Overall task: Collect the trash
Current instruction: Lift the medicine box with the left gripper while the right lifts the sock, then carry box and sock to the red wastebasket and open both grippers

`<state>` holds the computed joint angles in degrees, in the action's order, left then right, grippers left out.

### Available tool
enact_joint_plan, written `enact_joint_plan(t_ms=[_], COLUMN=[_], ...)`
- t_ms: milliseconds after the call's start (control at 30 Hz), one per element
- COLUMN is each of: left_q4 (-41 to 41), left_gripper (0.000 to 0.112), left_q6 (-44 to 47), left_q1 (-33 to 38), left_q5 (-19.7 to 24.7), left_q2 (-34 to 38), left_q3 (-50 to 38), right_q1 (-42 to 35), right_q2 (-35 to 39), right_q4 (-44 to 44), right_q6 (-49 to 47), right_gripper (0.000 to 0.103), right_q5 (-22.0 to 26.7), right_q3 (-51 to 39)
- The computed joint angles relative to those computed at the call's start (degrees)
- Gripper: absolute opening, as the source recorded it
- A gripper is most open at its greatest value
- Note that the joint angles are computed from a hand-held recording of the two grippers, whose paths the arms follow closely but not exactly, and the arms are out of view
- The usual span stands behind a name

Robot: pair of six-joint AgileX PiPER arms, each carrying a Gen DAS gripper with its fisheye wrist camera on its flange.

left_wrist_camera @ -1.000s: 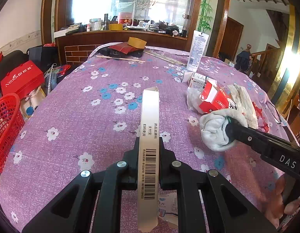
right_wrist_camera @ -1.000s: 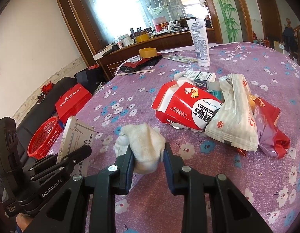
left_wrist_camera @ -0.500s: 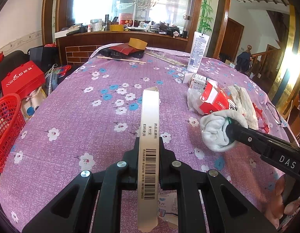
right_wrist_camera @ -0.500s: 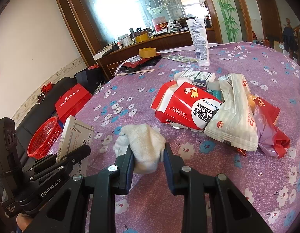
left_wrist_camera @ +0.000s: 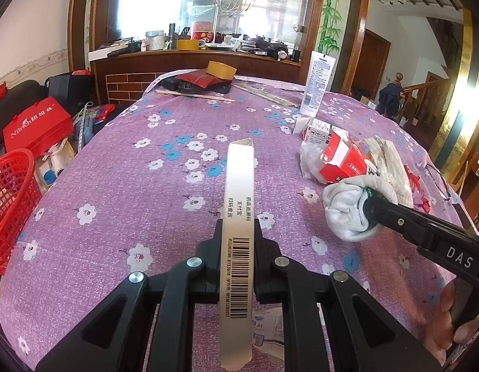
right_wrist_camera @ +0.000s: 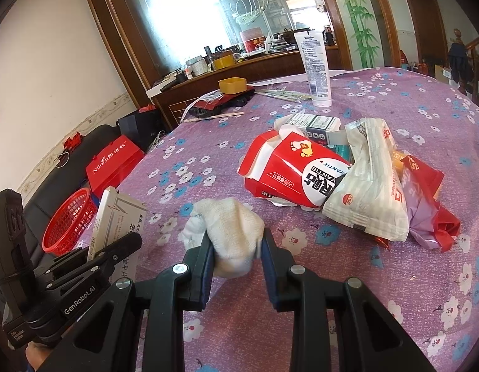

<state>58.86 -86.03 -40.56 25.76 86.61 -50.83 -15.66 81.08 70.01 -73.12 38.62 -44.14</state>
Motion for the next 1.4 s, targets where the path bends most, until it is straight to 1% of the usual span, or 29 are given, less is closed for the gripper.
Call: enact_joint_plan(t_ms=[200,300,367,433,500,533,567,600,700,800,867,900,1000,1100,1200,1233,1267,1333,1400], left_q4=[-1.7,0.0,0.4,-0.7,-6.7,-8.3,-11.1,-11.6,-11.9,-15.8,-21.1,-25.4,-40.2,-56.9,-73.1,-78.5,-84.1,-94.7,-104.3], left_gripper=[0.013,0.013,0.013,0.013,0.013,0.013,0.013,0.013,0.013,0.013,0.013,0.013,0.013,0.013,0.013,0.013,0.013,0.013,0.013], left_q6=[2.2,0.3,0.5,1.6,7.4,8.6,11.1,11.4,11.9,16.3,22.6,27.8,44.9,62.1,79.3,85.0,90.8,102.2,113.7], left_q1=[1.2,1.0,1.4,1.6,3.3,3.4,4.4,4.7,5.2,7.6,10.8,12.9,22.1,34.4,47.0,50.3,55.0,63.5,70.7], left_q5=[-0.2,0.2,-0.9,-1.4,-3.2,-3.4,-4.6,-5.0,-3.4,-1.9,-1.1,-0.9,-1.1,-1.9,-0.9,-0.5,0.2,1.6,4.4], left_q2=[-0.2,-0.6,-1.1,-1.6,-3.1,-3.6,-5.0,-6.3,-10.6,-16.1,-20.2,-21.8,-26.9,-30.7,-31.6,-31.6,-31.1,-29.7,-28.4], left_q3=[-0.3,0.1,0.5,0.8,1.3,1.5,2.1,2.7,3.3,3.9,4.0,3.9,4.3,6.1,7.6,8.1,8.7,9.7,10.8], right_q1=[0.3,0.7,1.3,1.4,0.7,0.6,1.0,1.5,3.0,7.0,10.3,12.3,18.5,25.4,32.1,34.8,37.0,42.5,46.5], right_q2=[-0.3,-0.4,-1.6,-2.6,-3.6,-4.6,-5.8,-7.0,-9.1,-10.6,-10.7,-10.4,-8.6,-6.0,-3.0,-1.7,-0.7,2.5,6.4], right_q4=[-0.7,-1.0,-1.2,-2.8,-4.6,-5.1,-5.9,-7.1,-10.1,-13.5,-15.6,-16.8,-21.5,-26.7,-30.6,-32.8,-34.7,-41.0,-45.1], right_q6=[1.2,1.8,2.2,4.0,6.2,6.6,7.3,8.3,11.9,16.4,19.5,21.6,28.3,35.3,40.7,43.2,45.2,51.1,55.4], right_gripper=[0.031,0.031,0.031,0.031,0.031,0.031,0.031,0.031,0.031,0.031,0.031,0.031,0.031,0.031,0.031,0.031,0.031,0.032,0.032], right_q5=[-1.2,-1.9,-3.8,-4.1,-2.6,-2.2,-2.6,-3.0,-2.0,-2.4,-2.9,-3.0,-3.4,-3.9,-3.8,-4.2,-4.8,-6.5,-6.6], right_q3=[0.1,0.0,0.7,1.0,0.8,0.9,1.0,1.0,-0.3,-2.6,-4.5,-5.8,-10.4,-15.2,-20.1,-21.9,-23.2,-26.9,-31.1])
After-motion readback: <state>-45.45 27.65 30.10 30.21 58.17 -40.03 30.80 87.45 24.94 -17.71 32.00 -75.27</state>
